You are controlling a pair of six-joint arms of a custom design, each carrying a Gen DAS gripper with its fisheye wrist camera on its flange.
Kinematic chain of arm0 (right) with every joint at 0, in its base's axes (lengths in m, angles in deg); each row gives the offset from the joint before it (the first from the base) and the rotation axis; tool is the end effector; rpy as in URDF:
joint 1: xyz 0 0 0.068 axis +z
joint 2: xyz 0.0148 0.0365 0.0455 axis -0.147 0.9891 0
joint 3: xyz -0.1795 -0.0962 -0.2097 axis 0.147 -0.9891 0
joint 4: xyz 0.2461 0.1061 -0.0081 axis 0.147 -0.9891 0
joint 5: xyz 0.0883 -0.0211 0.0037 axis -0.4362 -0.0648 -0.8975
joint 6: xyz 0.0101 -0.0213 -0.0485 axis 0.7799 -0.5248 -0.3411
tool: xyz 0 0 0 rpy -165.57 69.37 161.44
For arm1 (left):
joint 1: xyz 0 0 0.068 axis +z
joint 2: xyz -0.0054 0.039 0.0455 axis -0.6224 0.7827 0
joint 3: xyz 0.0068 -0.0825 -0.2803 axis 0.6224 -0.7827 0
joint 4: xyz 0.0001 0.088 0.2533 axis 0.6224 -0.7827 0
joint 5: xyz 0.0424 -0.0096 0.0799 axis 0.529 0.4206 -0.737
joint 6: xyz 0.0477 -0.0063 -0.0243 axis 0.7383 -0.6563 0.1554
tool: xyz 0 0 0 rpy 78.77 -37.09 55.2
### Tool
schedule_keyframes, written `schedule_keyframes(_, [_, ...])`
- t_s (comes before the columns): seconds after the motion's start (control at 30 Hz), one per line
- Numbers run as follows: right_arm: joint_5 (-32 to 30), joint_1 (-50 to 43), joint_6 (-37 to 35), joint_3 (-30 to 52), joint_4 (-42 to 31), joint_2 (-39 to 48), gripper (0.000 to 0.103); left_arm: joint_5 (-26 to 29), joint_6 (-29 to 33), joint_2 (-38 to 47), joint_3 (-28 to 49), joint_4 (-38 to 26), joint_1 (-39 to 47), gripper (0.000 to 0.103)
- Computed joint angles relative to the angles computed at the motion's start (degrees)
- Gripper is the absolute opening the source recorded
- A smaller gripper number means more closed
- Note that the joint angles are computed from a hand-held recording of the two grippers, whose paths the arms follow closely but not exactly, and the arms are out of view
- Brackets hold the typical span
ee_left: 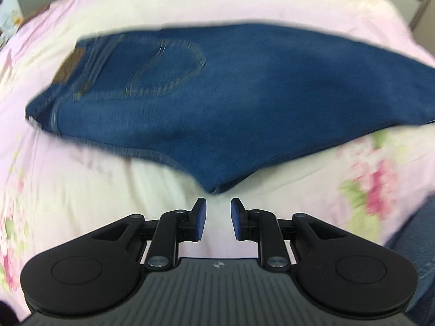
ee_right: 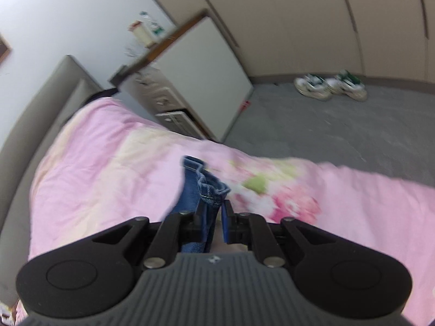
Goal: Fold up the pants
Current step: 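Lift the leg hems with the right tool toward the waistband while the left tool releases the crotch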
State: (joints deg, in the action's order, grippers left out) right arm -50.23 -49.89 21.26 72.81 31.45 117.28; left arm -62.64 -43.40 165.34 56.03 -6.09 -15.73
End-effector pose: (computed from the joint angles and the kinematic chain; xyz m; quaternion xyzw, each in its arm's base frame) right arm 0.1433 -0.1174 0.1239 0.5127 0.7399 0.0550 0.4322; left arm 0.2307 0.0874 0.1570 0.1860 0.9638 -0.0224 0.1897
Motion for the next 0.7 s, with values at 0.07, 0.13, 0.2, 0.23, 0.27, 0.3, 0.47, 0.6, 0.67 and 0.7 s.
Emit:
schedule_keyframes(0.07, [1.83,4.65,0.22,3.17,-9.70,-9.91,0.006,3.34,1.89,-1.90,1.33,-1.59,1.43,0.026])
schedule_keyframes(0.13, [4.84,11.11,1.05,7.00,-17.23,-16.98,0.006,5.30,2.61,-3.63,2.55,-2.27,2.50,0.026])
schedule_keyframes(0.2, [10.16,19.97,2.57,12.03,-23.33,-20.58,0.006,7.75,3.96,-4.85,4.54,-4.26,4.06,0.026])
schedule_keyframes(0.23, [13.56,25.20,3.57,14.78,-25.51,-20.94,0.006,9.10,4.18,-5.57,5.54,-5.30,4.67,0.026])
schedule_keyframes(0.27, [17.53,30.99,4.79,17.84,-27.37,-20.44,0.006,10.28,4.37,-5.04,7.16,-6.03,5.30,0.026])
schedule_keyframes(0.3, [20.62,35.84,5.94,20.49,-28.49,-19.47,0.006,11.53,4.46,-4.50,8.45,-6.17,5.86,0.026])
schedule_keyframes(0.47, [31.30,57.40,10.23,34.84,-28.56,-6.59,0.006,17.91,3.55,0.56,15.25,-7.83,7.95,0.024])
schedule_keyframes(0.6, [33.52,68.50,11.21,46.07,-25.17,8.21,0.006,21.64,1.96,5.61,19.63,-10.12,9.33,0.024])
schedule_keyframes(0.67, [33.15,72.56,11.52,51.64,-23.01,16.35,0.006,22.55,1.87,7.56,20.56,-10.12,10.19,0.024])
schedule_keyframes(0.7, [32.82,74.29,11.47,54.94,-22.38,20.68,0.006,23.05,1.96,8.53,20.80,-9.99,10.67,0.024])
